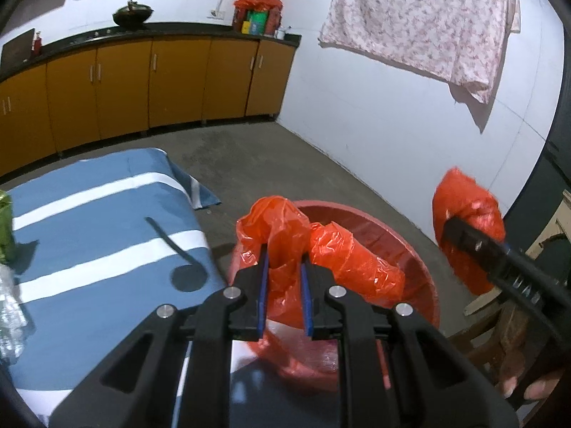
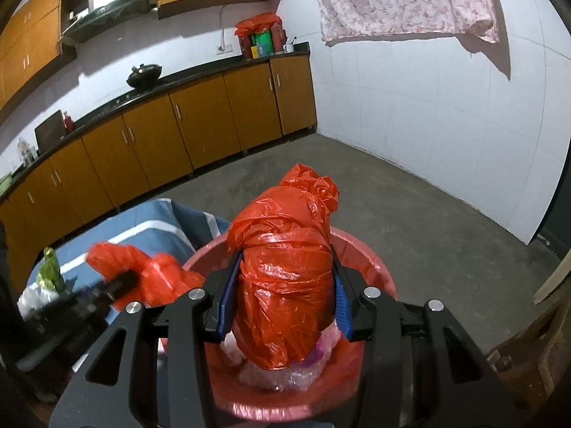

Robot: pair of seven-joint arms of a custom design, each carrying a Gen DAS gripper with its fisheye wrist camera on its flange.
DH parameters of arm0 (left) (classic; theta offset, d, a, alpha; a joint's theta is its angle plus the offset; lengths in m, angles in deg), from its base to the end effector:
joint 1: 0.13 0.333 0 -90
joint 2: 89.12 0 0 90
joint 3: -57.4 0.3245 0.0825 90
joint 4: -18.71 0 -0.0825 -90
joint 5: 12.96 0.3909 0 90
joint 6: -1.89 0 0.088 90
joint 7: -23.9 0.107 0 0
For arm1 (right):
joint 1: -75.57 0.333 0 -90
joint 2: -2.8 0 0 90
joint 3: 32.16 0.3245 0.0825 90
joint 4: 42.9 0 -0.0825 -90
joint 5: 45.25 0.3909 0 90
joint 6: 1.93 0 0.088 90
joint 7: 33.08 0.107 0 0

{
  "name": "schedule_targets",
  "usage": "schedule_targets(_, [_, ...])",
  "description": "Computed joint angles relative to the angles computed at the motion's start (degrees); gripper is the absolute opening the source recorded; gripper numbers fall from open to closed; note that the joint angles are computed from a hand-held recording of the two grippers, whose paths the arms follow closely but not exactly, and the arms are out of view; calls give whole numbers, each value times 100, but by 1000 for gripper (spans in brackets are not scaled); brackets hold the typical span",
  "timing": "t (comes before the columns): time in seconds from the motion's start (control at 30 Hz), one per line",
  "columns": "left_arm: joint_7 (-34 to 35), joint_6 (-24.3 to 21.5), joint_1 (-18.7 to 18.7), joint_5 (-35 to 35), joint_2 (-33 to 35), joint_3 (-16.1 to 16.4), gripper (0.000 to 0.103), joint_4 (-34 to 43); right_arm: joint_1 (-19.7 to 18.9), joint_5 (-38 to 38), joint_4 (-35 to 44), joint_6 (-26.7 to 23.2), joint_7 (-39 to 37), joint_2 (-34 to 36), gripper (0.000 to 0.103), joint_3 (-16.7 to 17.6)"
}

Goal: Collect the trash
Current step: 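Carry both red bags over the orange basket and open both tools, then move both tools back over the remaining bags on the table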

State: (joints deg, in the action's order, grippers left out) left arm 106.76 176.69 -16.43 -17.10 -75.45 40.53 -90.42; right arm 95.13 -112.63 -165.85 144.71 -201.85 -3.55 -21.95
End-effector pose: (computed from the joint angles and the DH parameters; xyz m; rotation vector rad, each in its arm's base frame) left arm 0.5702 -0.3463 0.4955 -1.4887 2.1142 -1.2139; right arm 0.4768 0.2915 0.5055 -1.2835 1.8944 -0.8350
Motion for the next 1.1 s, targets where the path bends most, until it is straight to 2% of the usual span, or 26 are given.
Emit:
schedule_targets(0.1, [37, -158, 9, -66, 229, -69, 22, 227, -40, -100, -21, 97, 192, 17, 49, -30])
schedule_targets(0.23, [142, -234, 89, -211, 337, -148, 47, 278, -43, -244, -100, 13, 387, -18, 69, -9])
schedule_targets(0.4, [295, -169, 344, -581, 252, -303, 60, 149, -25, -288, -214, -142, 591, -108, 86, 29])
schedule_targets(0.47, [232, -77, 327, -601, 122, -214, 68, -2, -1, -285, -246, -263, 622, -137, 93, 72])
schedule_targets(0.53, [-120, 97, 85, -275, -101, 178, 79, -273, 26, -237, -183, -374, 529, -88, 95, 93])
schedule_targets(0.63, [-959, 242, -358, 642, -447, 883, 86, -694, 129, -154, -68, -573, 354, 19, 98, 141])
schedule_targets(0.67, [-1216, 252, -420, 935, -536, 1018, 87, -787, 170, -144, -13, -634, 294, 62, 99, 153])
schedule_targets(0.73, [-2063, 315, -643, 1905, -826, 1486, 91, -1094, 266, -145, 120, -781, 185, 159, 99, 174])
schedule_targets(0.77, [-2336, 342, -644, 2234, -921, 1578, 91, -1188, 324, -162, 206, -870, 123, 220, 99, 191])
schedule_targets(0.83, [-3692, 371, -681, 3808, -1225, 1951, 94, -1425, 438, -193, 390, -967, 7, 354, 99, 196])
schedule_targets(0.9, [-4936, 283, -422, 5238, -1514, 1975, 94, -1580, 555, -217, 561, -889, -87, 497, 99, 174])
schedule_targets(1.0, [-5902, 201, 125, 6324, -1954, 1803, 94, -1911, 753, -288, 928, -755, -234, 793, 99, 139])
schedule_targets(1.1, [-6601, 61, 716, 7015, -2434, 1608, 94, -2315, 1001, -296, 1391, -578, -442, 1169, 99, 69])
